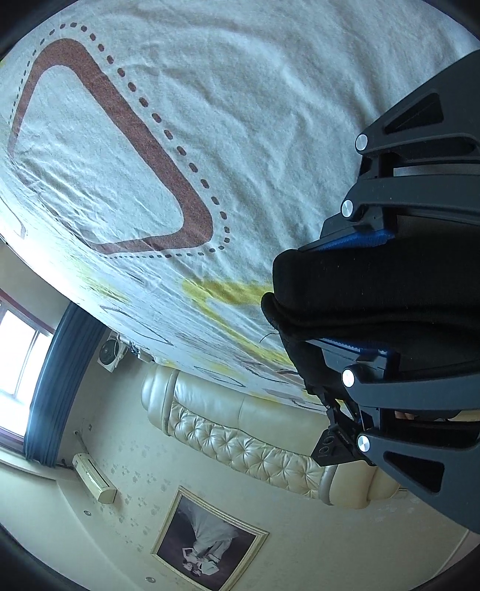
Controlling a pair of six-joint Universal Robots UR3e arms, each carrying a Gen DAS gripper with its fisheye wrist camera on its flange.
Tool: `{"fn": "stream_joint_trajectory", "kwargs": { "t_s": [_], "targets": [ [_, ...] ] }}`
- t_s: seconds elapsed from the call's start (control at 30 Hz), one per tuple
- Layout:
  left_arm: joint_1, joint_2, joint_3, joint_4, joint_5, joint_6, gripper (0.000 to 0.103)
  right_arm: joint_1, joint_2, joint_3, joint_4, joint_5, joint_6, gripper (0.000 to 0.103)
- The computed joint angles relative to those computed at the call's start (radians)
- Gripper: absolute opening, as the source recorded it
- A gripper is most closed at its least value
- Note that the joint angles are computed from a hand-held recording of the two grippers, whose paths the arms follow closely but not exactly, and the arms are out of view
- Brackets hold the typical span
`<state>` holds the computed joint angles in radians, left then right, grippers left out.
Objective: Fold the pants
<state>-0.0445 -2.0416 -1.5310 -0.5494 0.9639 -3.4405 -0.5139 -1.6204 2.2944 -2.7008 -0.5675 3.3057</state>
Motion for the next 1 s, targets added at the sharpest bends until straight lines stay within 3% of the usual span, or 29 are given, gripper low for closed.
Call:
{"fn": "stream_joint_trajectory", "kwargs": {
  "t_s": [0.13, 0.27, 0.33, 0.5, 0.6, 0.7, 0.8, 0.87, 0.93, 1.0],
  "targets": [
    [-0.024, -0.053, 0.104, -0.063, 0.045, 0.025, 0.039, 0.008, 0.043, 0.006, -0.086, -0.003, 0.071, 0.039],
    [0.022, 0.008, -0.008, -0.037, -0.044, 0.034, 0.049, -0.058, -0.049, 0.041, 0.104, 0.055, -0.02, 0.048],
    [0.062, 0.086, -0.131, -0.022, -0.099, 0.045, 0.055, -0.111, -0.143, 0.069, 0.294, 0.111, -0.129, 0.058],
    [0.168, 0.361, -0.504, -0.024, -0.223, 0.118, 0.066, -0.226, -0.426, 0.04, 1.004, 0.124, -0.512, 0.067],
    [0.218, 0.542, -0.67, -0.108, -0.261, 0.182, 0.069, -0.287, -0.548, 0.008, 1.376, 0.107, -0.718, 0.07],
    [0.247, 0.674, -0.759, -0.222, -0.304, 0.22, 0.073, -0.34, -0.637, -0.004, 1.618, 0.096, -0.849, 0.072],
    [0.216, 0.716, -0.779, -0.268, -0.32, 0.2, 0.073, -0.352, -0.697, 0.001, 1.692, 0.097, -0.86, 0.072],
    [0.159, 0.688, -0.773, -0.194, -0.287, 0.142, 0.073, -0.338, -0.716, 0.003, 1.671, 0.084, -0.829, 0.072],
    [0.101, 0.654, -0.758, -0.102, -0.22, 0.083, 0.072, -0.296, -0.736, 0.011, 1.557, 0.069, -0.723, 0.069],
    [0.064, 0.631, -0.739, -0.066, -0.162, 0.047, 0.065, -0.228, -0.739, 0.02, 1.385, 0.012, -0.584, 0.052]
  ]
}}
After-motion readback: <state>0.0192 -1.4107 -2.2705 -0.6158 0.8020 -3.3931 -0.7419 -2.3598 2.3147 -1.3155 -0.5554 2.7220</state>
